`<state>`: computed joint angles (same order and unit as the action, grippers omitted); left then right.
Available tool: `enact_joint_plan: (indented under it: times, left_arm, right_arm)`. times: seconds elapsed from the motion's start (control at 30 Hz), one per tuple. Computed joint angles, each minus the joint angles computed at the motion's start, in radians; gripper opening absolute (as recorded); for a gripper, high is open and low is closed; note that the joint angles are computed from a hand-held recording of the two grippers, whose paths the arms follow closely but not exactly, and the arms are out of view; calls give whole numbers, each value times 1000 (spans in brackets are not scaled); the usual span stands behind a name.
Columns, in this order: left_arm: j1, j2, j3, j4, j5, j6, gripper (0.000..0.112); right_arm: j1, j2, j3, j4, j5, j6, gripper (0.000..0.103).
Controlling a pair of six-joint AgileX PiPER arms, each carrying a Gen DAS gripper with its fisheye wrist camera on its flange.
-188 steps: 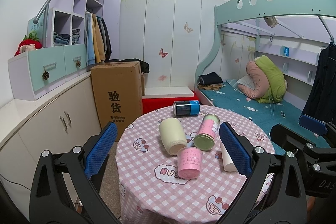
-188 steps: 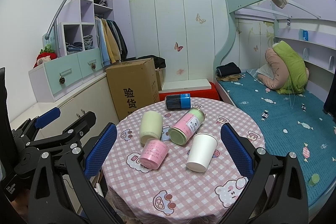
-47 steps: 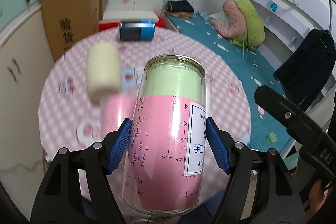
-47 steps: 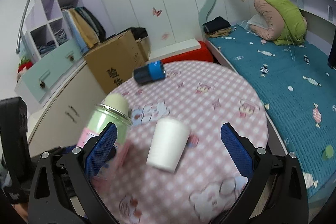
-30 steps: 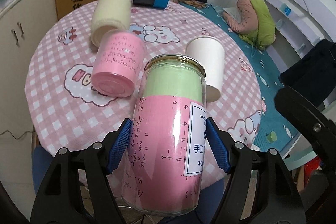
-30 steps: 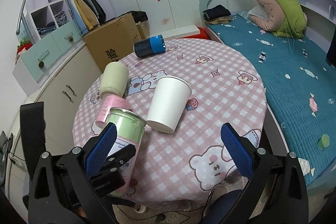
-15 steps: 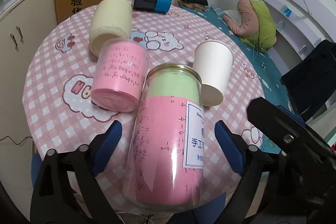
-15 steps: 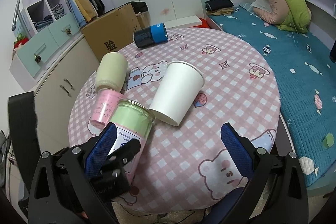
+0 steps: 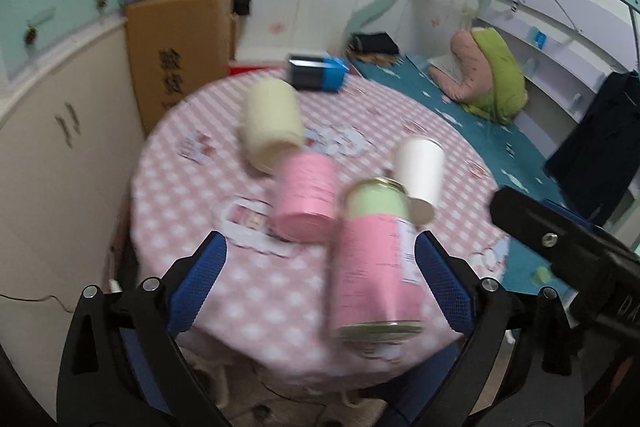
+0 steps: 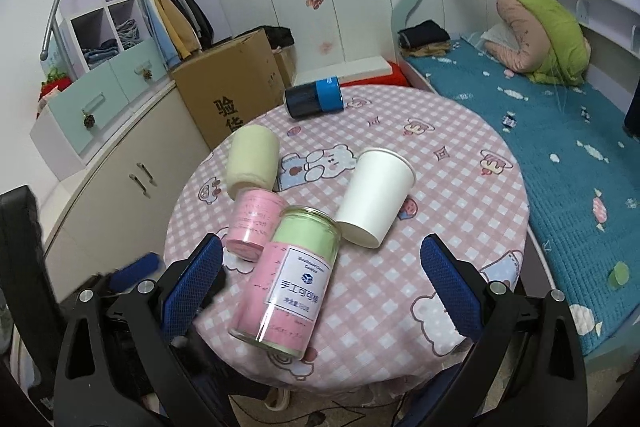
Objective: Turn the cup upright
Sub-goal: 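Grasp the canister with the right gripper while the left gripper releases it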
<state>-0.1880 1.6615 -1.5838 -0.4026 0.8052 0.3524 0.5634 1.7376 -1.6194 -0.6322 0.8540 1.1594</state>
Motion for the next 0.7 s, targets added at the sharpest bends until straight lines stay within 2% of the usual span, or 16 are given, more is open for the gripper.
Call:
enact_joint_plan:
  times: [0.1, 0.2, 0.47, 0.7]
  left_arm:
    - [53, -12, 18, -12, -29, 42, 96]
    - [104, 8, 2, -47, -16, 96, 96]
    - [171, 110, -92, -102, 63, 159, 96]
    - [173, 190, -172, -122, 117, 169, 96]
  right_arm:
    - [12, 34, -43, 3, 39, 4, 96]
    - [2, 79, -75, 58, 48, -14, 96]
    - [-81, 226, -198, 308, 28, -133, 95]
    - [-136, 348, -345, 410, 91, -218, 95]
